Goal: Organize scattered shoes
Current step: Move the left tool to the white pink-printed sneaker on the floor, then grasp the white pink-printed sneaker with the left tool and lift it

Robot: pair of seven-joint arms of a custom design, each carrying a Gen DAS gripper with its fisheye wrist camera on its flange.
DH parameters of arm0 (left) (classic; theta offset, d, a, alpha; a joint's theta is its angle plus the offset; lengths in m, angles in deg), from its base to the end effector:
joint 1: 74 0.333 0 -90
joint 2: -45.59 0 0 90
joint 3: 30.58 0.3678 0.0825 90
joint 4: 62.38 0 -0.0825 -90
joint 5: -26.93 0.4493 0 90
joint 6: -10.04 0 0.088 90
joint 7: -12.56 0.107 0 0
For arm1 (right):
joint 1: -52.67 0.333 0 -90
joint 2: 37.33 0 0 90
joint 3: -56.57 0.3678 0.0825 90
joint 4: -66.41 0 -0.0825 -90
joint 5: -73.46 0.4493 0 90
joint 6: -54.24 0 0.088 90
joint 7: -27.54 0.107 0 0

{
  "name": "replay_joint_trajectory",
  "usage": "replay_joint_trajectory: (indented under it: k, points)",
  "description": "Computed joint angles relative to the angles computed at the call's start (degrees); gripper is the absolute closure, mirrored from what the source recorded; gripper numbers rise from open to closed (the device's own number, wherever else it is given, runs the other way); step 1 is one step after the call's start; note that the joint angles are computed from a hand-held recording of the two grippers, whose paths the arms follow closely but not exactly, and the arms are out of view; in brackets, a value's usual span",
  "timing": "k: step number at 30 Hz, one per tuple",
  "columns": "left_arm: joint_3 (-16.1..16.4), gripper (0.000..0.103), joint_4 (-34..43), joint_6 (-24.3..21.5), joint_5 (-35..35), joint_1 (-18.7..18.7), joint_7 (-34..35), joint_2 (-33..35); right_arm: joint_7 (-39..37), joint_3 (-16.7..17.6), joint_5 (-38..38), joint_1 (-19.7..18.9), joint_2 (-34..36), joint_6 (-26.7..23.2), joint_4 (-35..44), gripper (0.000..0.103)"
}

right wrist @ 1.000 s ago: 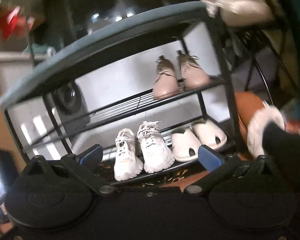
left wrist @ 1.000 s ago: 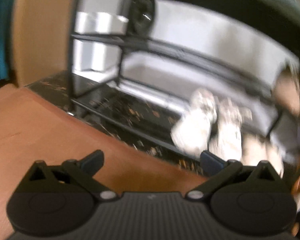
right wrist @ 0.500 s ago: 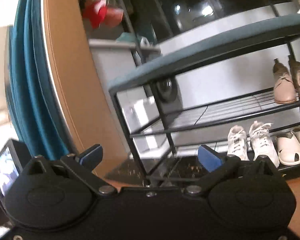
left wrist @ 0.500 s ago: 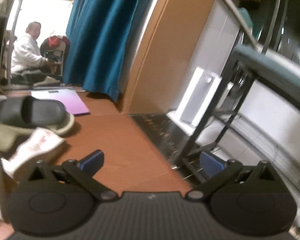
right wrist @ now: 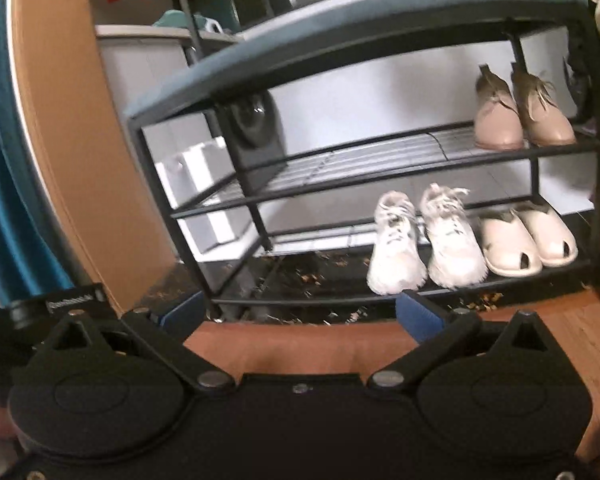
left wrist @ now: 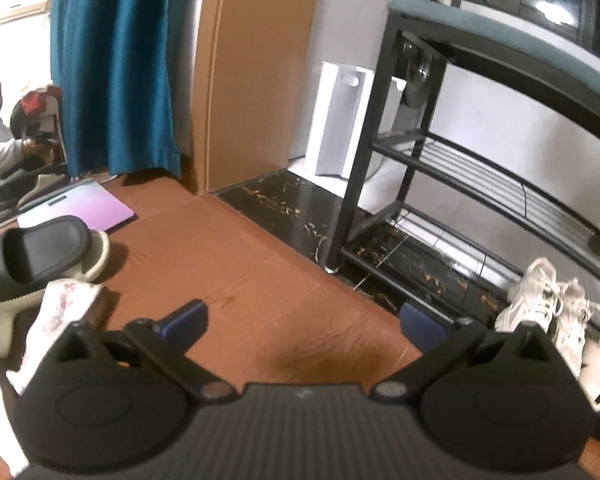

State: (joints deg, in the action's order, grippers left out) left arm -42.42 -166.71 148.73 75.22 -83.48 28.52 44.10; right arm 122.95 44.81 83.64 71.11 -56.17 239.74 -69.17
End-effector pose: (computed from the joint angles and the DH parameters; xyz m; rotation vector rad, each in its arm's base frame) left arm 0.6190 -0.2397 0.6493 -1.9642 1.2395 -0.7710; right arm 0.5307 0.0316 0.6160 -1.2788 1.5643 -0.7163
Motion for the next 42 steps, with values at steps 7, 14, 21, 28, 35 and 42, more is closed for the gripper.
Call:
replay_joint_trajectory:
  k: [7, 14, 21, 28, 35, 42]
  points:
    - [0.69, 0.001, -0.36, -1.98, -3.96, 0.57, 5.27, 0.34, 2.93, 6.35, -0.92, -7.57, 1.62, -3.86, 1.09, 0.0]
    - [1.53, 0.001, -5.24, -5.7, -2.5, 2.4, 4.43, -1.97, -6.07, -2.13, 6.67, 5.05, 1.35, -6.57, 2.18, 0.0]
    - [1.55, 0.001, -14.9, -7.18, 2.52, 6.53, -3.1, -6.55, -22.39, -12.52, 19.56, 22.51, 0.35, -10.36, 3.97, 0.0]
    - [2.71, 0.001, -19.83, -7.16, 3.85, 10.51, -6.63, -8.87, -40.3, -15.79, 29.33, 32.0, -1.69, -14.83, 4.92, 0.0]
    - [7.17, 0.003, -20.18, -1.22, -15.31, 14.36, -3.61, -6.57, -44.95, -10.45, 30.67, 27.07, -0.07, -18.06, 6.19, 0.0]
    - [6.5, 0.045, -18.41, -2.45, -16.45, 15.52, 4.19, -4.73, -43.55, -5.84, 33.51, 20.73, 2.02, -22.04, 7.93, 0.0]
